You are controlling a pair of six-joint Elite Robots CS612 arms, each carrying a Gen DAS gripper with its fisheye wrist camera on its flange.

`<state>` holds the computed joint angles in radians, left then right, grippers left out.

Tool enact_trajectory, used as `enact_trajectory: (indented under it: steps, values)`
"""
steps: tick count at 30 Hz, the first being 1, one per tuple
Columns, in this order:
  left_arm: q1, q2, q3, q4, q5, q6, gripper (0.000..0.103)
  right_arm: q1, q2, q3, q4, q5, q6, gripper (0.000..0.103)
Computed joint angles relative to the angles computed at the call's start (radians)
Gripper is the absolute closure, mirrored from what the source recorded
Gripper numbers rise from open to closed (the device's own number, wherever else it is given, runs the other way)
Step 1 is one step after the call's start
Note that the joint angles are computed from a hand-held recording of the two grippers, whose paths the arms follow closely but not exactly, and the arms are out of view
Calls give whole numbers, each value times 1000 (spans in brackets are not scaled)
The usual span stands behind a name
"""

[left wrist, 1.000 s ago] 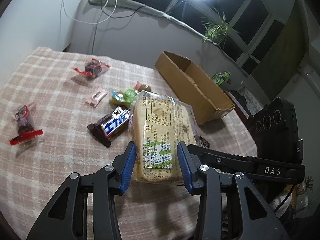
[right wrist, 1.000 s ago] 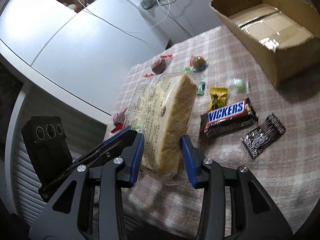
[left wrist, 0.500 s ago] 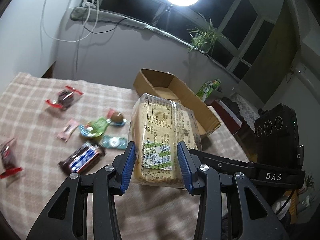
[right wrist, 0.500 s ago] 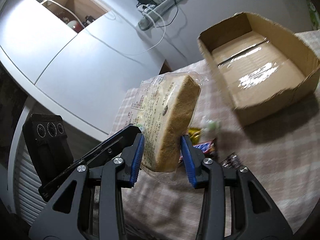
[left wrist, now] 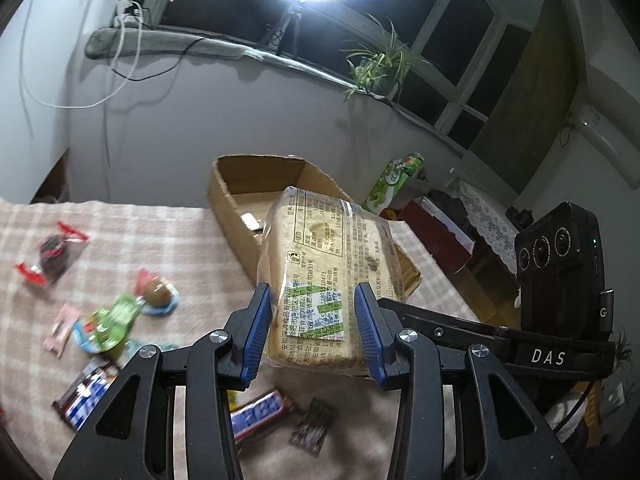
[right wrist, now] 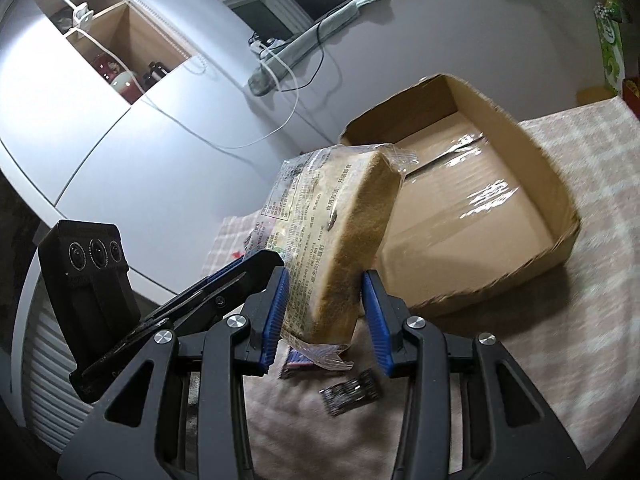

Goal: Organize snacks
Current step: 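Carry the bread loaf with the right gripper into the cardboard box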

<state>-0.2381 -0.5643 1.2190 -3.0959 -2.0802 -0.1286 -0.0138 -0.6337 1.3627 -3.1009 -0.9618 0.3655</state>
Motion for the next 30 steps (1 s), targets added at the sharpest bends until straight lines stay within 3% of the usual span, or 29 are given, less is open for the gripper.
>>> enact_trajectory:
  steps: [18,30]
  values:
    - [-33,66,-135,95,65,13,64,-25,64,-108,94,28,-39,62]
    - [-39,73,-157,112,68,31,64,-23,43,-83,81,-30,-59,62]
